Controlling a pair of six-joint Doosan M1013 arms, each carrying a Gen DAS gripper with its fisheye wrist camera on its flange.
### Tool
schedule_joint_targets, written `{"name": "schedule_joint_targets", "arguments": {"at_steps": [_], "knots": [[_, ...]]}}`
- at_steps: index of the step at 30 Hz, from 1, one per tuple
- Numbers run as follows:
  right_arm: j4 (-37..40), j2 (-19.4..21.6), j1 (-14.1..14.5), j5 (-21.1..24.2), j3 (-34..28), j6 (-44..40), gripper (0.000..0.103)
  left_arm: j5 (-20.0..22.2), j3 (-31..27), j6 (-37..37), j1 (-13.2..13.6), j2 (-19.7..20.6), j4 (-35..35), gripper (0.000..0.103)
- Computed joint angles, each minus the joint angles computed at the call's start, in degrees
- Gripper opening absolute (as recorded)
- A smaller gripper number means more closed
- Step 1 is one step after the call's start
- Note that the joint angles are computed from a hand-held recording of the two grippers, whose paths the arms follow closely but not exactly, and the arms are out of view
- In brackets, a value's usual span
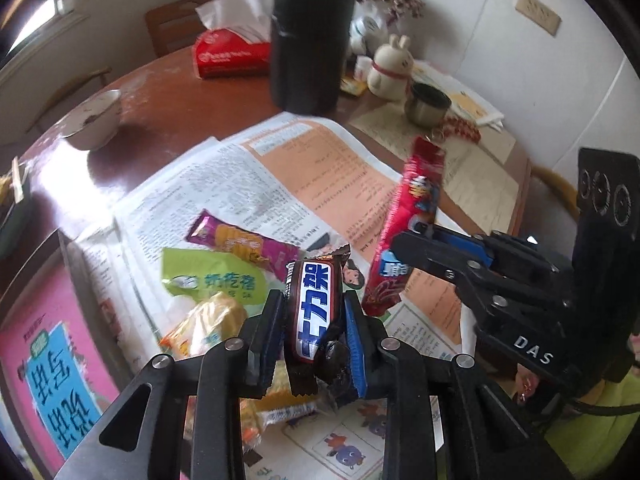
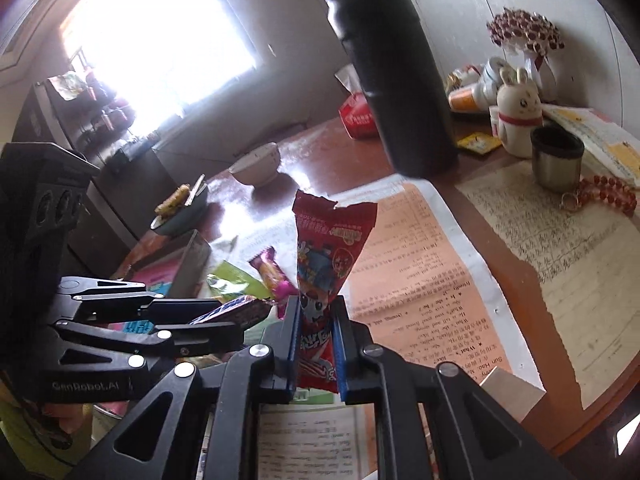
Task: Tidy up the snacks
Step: 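Grasp the blue Snickers bar with left gripper while right grasps red candy stick, then carry the Snickers bar and red candy stick over the pink tray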
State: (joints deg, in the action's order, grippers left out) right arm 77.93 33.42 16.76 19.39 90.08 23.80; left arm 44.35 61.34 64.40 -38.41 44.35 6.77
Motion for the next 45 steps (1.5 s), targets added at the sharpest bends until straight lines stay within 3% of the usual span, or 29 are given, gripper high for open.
{"name": "schedule_joint_targets", "arguments": {"at_steps": [6, 15, 32, 45], "knots": [[5.80, -1.51, 0.52, -0.49, 1.33, -7.04, 0.015, -4.17, 4.46, -2.97, -0.14, -3.23, 1.81, 0.030], [12.07, -3.81, 2.04, 1.38, 2.93, -16.79, 0.015, -8.17, 13.07, -16.81, -0.25, -9.09, 12.54, 0.030], [3.65, -4.01, 7.35, 7.64, 1.16, -15.66, 0.015, -10.52, 27.36, -41.77, 0.06, -18.73, 30.68, 0.030], [-4.28, -3.12, 10.44, 8.97, -1.57, -11.51, 0.015, -9.20, 32.92, -52.21, -0.05, -22.29, 37.55, 0.030]]}}
